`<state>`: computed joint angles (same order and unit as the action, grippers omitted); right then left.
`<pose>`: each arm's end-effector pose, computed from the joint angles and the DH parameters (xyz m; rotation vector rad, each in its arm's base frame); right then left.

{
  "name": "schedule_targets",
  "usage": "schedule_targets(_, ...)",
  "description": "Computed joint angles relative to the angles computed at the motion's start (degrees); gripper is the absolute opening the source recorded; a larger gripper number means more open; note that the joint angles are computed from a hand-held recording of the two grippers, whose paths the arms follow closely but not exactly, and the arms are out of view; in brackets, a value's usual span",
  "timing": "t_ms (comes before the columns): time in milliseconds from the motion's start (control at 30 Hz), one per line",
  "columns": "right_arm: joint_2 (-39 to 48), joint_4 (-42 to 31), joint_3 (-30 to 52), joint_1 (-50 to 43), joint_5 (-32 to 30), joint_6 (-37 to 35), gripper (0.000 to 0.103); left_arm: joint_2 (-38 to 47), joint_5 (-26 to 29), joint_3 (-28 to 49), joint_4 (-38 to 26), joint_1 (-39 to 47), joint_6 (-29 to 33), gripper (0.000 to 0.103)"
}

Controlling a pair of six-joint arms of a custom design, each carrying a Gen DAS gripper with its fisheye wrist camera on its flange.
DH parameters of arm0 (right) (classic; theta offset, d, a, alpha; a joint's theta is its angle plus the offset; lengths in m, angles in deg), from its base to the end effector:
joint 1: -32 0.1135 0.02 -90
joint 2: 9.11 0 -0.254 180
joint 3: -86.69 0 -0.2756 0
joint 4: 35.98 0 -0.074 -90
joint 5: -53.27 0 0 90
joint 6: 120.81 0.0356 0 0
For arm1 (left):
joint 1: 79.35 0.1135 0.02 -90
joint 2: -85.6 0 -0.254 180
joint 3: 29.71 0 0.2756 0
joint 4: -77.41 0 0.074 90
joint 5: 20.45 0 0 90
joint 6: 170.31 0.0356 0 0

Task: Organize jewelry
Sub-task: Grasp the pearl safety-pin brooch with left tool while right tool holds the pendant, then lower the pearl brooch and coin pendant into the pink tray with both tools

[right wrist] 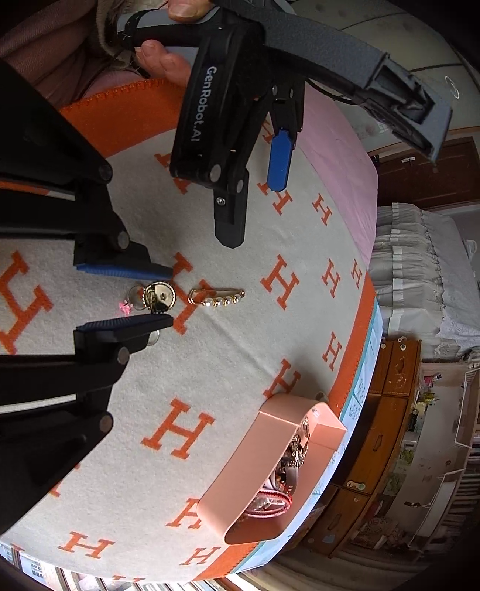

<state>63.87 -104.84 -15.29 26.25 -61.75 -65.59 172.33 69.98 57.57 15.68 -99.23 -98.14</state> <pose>0.2672 -0.0118 0.2852 -0.7662 2.4346 0.3253 0.3139 -0.1138 0.2737 0.0501 2.6581 -0.2302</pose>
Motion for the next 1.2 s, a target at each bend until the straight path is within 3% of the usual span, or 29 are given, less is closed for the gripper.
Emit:
schedule_targets(200,-0.8,-0.7,-0.4,-8.8,-5.6,0.0,0.018,10.4,5.6,12.4,-7.3,-0.1,-5.0,0.08)
schedule_targets(400,-0.1,-2.0,-0.5,-14.9,-10.4,-1.3,0.018,23.9,3.5,29.3,-20.4,-2.3,-5.6,0.058)
schedule_targets(667,0.7,-2.7,0.1,-18.2,-14.2,-2.9,0.018,33.3,-2.2,41.7,-29.1,-6.8,-6.7,0.048)
schedule_targets(733,1.2,-2.9,0.5,-18.7,-14.7,-2.9,0.018,35.2,-2.8,44.4,-29.7,-8.0,-6.3,0.04)
schedule_targets(800,1.6,-3.0,0.7,-19.1,-14.9,-2.8,0.018,36.8,-2.1,47.4,-31.2,-8.7,-5.5,0.011)
schedule_targets(833,1.9,-3.1,0.9,-19.6,-15.1,-3.0,0.018,37.5,-1.3,48.5,-31.8,-9.0,-5.1,0.008)
schedule_targets(1200,1.3,-2.7,1.2,-19.8,-15.7,-1.5,0.018,35.9,0.0,49.3,-30.4,-10.9,-5.5,0.005)
